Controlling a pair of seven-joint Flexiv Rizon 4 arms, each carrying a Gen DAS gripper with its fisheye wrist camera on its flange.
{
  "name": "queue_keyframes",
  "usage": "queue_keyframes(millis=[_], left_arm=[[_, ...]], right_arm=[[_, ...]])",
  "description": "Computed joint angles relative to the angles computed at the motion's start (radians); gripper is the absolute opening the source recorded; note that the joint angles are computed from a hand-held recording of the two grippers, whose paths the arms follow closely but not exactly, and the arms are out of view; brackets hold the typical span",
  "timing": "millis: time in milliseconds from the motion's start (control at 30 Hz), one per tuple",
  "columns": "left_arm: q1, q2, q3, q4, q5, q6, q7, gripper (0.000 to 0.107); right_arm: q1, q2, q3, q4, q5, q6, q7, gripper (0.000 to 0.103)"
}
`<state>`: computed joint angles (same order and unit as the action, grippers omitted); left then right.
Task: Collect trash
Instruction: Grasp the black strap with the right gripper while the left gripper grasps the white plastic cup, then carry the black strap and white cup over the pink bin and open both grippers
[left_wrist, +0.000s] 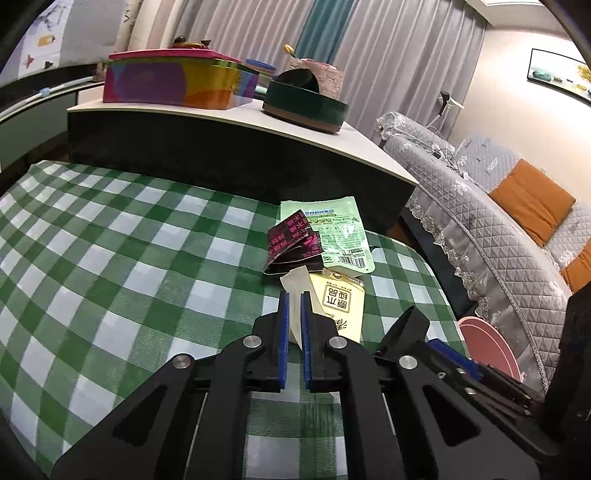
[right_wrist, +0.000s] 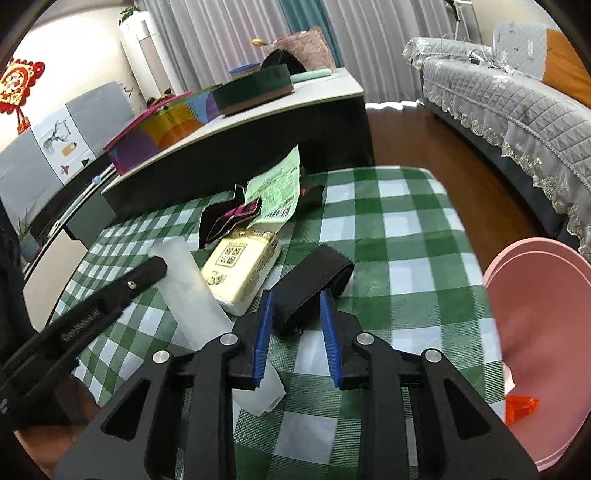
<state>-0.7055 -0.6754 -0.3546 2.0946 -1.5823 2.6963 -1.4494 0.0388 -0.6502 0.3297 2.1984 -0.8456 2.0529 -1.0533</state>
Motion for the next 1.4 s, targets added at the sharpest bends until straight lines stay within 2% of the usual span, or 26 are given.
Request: queue_keyframes(millis=[67,133,200,267,333,533,1033,1400], left_arm=[[-0.001,0.006,0.001,0.011,0.000,-0.001,-0.005,0.006],[-0.004,0.012,0.002,0.020,-0.001,0.001,-0.009,0.006],[-0.008,0.017,0.004,0.026,-0.003,0.007,-0.015,0.006],[-0.009,0.020,0.006,0.029,-0.001,0.010,-0.015,0.006],[-0.011,0.022,0.006,0.029,0.002,0.010,-0.016,0.006],[-0.022,0.022,0.001,0.008,-0.007,0.036,0.015,0.006],[-0.073,0.023,-0.042,-0.099,-0.068,0.156,0.188,0.005],[-0.109,0.023,-0.062,-0.158,-0.081,0.221,0.275,0.005]], right_arm=[[0.004,-0.005,0.003,-0.002,-0.005,-0.017,0.006,0.027],[0.018,-0.001,-0.003,0.000,0.013,-0.021,-0.003,0.022],[0.032,0.004,-0.011,0.004,0.037,-0.011,-0.019,0.007],[0.067,0.019,-0.036,0.016,0.085,0.011,-0.052,0.004],[0.061,0.026,-0.032,0.023,0.089,0.023,-0.061,0.002],[0.065,0.065,-0.047,0.057,0.104,0.069,-0.096,0.001],[0.051,0.197,-0.109,0.178,0.125,0.177,-0.150,0.001],[0.023,0.263,-0.147,0.235,0.125,0.216,-0.175,0.001]])
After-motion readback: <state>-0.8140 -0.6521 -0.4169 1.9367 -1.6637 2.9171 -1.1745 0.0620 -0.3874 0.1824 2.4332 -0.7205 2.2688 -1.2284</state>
